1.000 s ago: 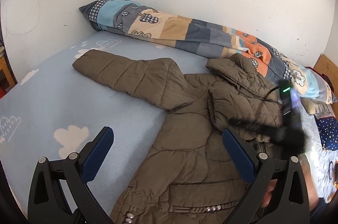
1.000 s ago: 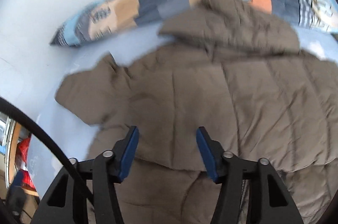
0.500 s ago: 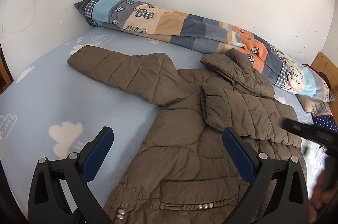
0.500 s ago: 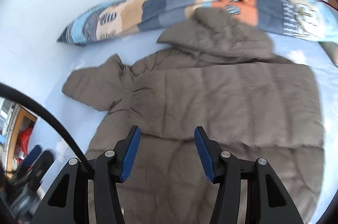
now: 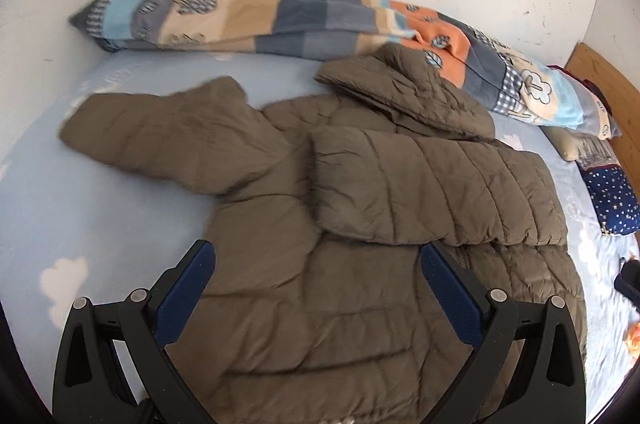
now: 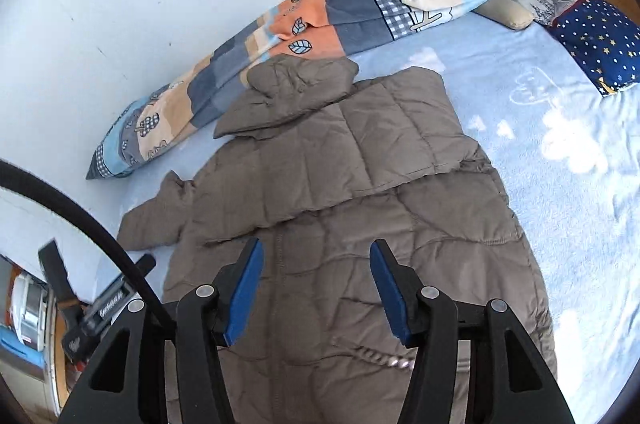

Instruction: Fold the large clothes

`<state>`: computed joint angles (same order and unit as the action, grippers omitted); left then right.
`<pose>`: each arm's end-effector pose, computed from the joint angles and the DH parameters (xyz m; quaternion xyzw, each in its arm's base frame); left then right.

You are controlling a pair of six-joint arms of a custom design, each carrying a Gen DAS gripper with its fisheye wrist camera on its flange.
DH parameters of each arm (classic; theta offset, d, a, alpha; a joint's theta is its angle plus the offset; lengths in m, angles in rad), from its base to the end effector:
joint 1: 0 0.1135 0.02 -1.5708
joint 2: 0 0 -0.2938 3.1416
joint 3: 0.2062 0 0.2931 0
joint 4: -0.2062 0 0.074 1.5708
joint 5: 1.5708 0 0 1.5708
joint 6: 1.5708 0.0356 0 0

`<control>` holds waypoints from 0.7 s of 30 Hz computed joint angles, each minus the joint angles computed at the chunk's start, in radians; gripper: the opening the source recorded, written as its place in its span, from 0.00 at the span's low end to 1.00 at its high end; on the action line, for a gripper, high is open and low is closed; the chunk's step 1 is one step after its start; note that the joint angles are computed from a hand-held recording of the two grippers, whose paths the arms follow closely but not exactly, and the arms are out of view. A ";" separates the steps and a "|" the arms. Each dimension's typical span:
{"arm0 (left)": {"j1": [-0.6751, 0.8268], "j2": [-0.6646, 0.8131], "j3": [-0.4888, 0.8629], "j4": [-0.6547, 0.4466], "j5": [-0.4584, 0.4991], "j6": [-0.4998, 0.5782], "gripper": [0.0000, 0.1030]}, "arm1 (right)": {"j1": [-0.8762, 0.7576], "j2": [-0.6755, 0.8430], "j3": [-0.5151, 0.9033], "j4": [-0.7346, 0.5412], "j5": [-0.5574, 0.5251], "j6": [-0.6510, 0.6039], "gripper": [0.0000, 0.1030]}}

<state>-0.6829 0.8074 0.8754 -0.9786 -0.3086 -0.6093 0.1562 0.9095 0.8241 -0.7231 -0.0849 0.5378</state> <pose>0.1350 -0.0959 0.3199 -0.0154 0.9360 -0.0768 0.3433 0.2032 0.0350 0.3015 0.1604 0.9136 0.1634 0.3361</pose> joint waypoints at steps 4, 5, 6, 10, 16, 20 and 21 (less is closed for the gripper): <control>0.084 0.091 -0.041 0.128 0.071 0.015 1.00 | -0.080 0.011 -0.017 0.012 -0.057 -0.036 0.58; 0.101 0.130 -0.044 0.153 0.066 0.020 1.00 | -0.097 0.016 -0.018 0.014 -0.075 -0.047 0.58; 0.108 0.167 -0.042 0.167 0.054 0.017 1.00 | -0.110 0.026 -0.017 0.021 -0.082 -0.057 0.58; 0.183 0.369 -0.015 0.144 0.070 0.031 1.00 | -0.129 0.041 -0.018 0.032 -0.092 -0.071 0.58; 0.218 0.354 0.003 0.139 0.107 0.045 1.00 | -0.173 0.079 -0.006 0.046 -0.136 -0.095 0.58; 0.215 0.261 0.071 0.065 0.094 0.088 1.00 | -0.206 0.087 0.002 0.058 -0.193 -0.067 0.58; 0.210 0.233 0.099 0.040 0.079 0.106 1.00 | -0.205 0.088 0.007 0.057 -0.194 -0.066 0.58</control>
